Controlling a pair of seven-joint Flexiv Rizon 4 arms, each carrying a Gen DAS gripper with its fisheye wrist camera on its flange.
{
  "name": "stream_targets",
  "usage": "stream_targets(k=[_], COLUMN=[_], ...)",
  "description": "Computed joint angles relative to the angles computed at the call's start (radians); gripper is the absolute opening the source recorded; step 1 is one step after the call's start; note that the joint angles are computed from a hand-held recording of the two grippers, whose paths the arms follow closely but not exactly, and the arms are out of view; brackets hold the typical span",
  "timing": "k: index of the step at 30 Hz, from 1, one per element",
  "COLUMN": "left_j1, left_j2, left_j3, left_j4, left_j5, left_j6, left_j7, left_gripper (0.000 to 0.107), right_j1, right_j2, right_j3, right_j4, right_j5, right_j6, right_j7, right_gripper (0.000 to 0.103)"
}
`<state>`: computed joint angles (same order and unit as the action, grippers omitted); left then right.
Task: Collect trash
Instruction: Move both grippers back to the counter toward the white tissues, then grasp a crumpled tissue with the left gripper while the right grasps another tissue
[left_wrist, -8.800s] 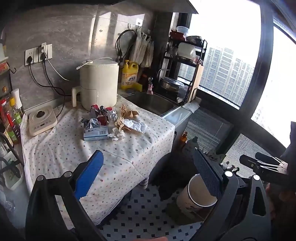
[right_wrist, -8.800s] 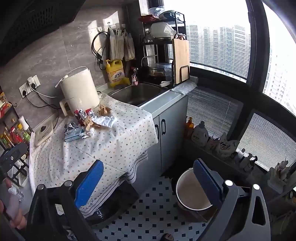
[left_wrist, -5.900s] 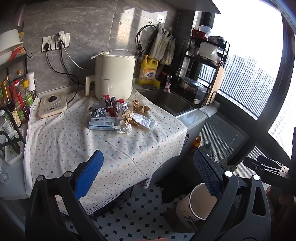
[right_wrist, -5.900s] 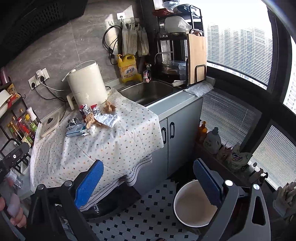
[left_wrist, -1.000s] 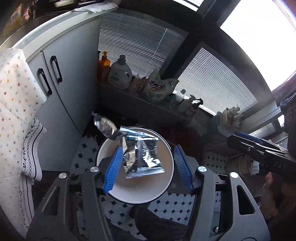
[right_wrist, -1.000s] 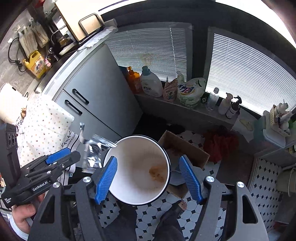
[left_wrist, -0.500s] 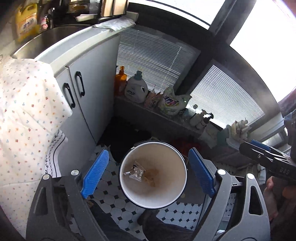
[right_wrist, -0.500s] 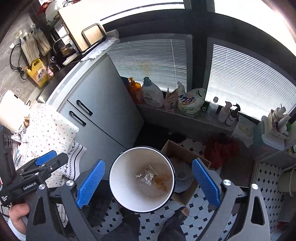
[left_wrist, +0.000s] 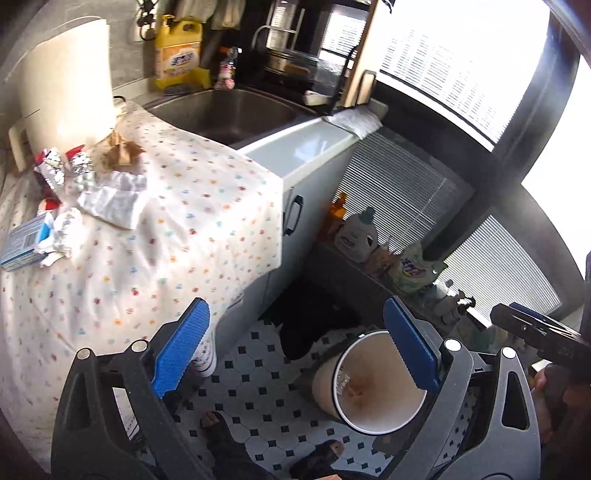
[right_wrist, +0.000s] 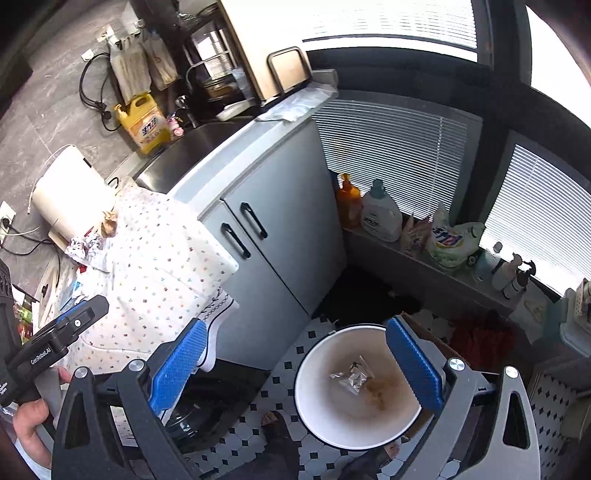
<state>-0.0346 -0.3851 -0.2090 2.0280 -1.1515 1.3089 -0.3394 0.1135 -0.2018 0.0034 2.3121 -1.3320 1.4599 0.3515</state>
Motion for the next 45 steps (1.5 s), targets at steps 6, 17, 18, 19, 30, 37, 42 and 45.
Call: stream_targets(k=[6, 17, 18, 19, 30, 37, 42, 45], left_j1=[0.058, 0.178, 0.185, 0.195, 0.286, 0.304, 0.281, 0.283], left_j2=[-0.02, -0.099, -0.111, -0.123, -0.272, -0.394, -0.459, -0.469], left_j3=[0.022, 0.037, 0.04, 0.04, 0.031, 0.045, 0.083, 0.083], left_j4=[-0.031, -0.129, -0.144, -0.158, -0.345, -0.519, -0.622, -0.646], left_j5=[-0.067, -0.046, -0.03, -0.016, 0.208, 0.41, 0.565, 0.622], left_j6=[0.031, 0.017, 0.01, 0.003, -0.108, -0.189, -0.242, -0.274], left_j7=[0.026, 0.003, -0.008, -0.017, -0.145, -0.227, -0.27, -0.268], left_gripper=[0.094, 0.088, 0.085, 0.083, 0.059, 0.059, 0.048, 0.019], right_j1=[0.08, 0.247, 0.26, 0.272, 0.392, 0.45, 0.453, 0.452], right_j2=[-0.091, -0.216, -0.225, -0.233, -0.326, -0.396, -0.443, -0.478], right_j3=[0.013, -0.012, -0.018, -0.02, -0.085, -0.132, -0.113, -0.097], right_j4=[-0.114, -0.282, -0.295, -0.309, -0.45, -0.548, -0.626, -0.689], right_j5=[0.105, 0.353, 0.371, 0.393, 0.552, 0.596, 0.644, 0.672], right_j6=[-0.012, -0.058, -0.059, -0.065, -0.106, -0.143, -0.192, -0.223], right_j7=[-0.112, -0.329, -0.343, -0.361, -0.452, -0.411, -0.427, -0.463], right_gripper=[0.095, 0.095, 0.095, 0.095, 0.09, 0.089, 0.089, 0.089])
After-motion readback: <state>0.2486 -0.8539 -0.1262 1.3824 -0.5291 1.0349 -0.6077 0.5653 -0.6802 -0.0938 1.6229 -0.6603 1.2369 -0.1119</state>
